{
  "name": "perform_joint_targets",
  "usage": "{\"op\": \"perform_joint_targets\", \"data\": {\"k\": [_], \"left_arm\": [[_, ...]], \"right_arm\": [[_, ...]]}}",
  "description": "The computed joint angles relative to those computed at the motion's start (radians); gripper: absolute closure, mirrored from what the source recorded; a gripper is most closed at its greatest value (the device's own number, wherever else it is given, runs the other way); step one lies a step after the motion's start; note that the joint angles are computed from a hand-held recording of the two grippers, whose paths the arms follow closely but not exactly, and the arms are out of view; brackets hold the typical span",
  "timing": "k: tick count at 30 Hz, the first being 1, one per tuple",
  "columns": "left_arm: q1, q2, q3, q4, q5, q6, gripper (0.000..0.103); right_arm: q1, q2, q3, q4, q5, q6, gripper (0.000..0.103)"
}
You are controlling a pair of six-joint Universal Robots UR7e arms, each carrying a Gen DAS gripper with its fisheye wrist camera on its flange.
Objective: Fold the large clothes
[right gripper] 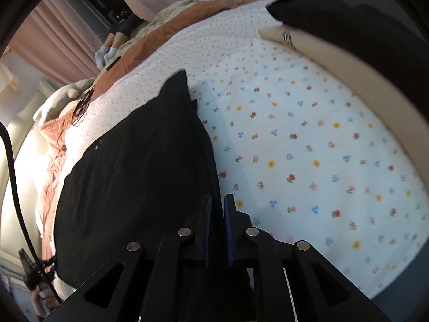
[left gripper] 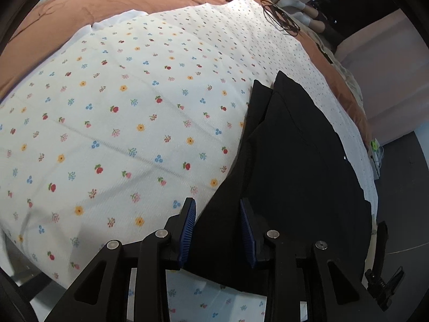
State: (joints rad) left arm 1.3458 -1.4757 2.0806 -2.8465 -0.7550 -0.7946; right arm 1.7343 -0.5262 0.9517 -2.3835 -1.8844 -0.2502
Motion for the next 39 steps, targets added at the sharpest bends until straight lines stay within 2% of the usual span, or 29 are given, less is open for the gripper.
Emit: {"op": "perform_joint_targets", "data": {"k": [1, 2, 3, 4, 12, 27, 30, 34, 39], "left_arm": [[-0.005, -0.005, 0.008, -0.005, 0.0, -0.003, 0.063], [-0.01, -0.01, 0.019, -0.011, -0.001, -0.008, 0.06], [-0.014, -0.013, 0.026, -0.019, -0.005, -0.008, 0.053], [-0.018, -0.018, 0.037, -0.031, -0.009, -0.004, 0.049], [-0.055, -0.036, 0.105, -0.118, 0.018, 0.03, 0.049], [-0.02, -0.024, 0.144, -0.263, -0.049, 0.113, 0.049], [-0.007, -0.01, 0.134, -0.261, -0.06, 0.133, 0.049], [0.013, 0.01, 0.127, -0.283, -0.087, 0.156, 0.049], [0.006, 0.03, 0.11, -0.263, -0.045, 0.18, 0.049]], "right_arm": [[0.008, -0.011, 0.015, -0.012, -0.009, -0.009, 0.077], [0.013, -0.019, 0.028, -0.024, -0.012, -0.017, 0.062], [0.02, -0.032, 0.05, -0.041, -0.008, -0.031, 0.056], [0.024, -0.042, 0.065, -0.048, 0.0, -0.042, 0.056], [0.074, -0.067, 0.145, -0.001, 0.04, -0.09, 0.056], [0.207, 0.036, 0.188, 0.123, 0.023, -0.153, 0.056], [0.219, 0.056, 0.19, 0.122, 0.003, -0.146, 0.056], [0.231, 0.096, 0.182, 0.115, -0.066, -0.14, 0.056], [0.241, 0.148, 0.146, 0.073, -0.135, -0.146, 0.056]]}}
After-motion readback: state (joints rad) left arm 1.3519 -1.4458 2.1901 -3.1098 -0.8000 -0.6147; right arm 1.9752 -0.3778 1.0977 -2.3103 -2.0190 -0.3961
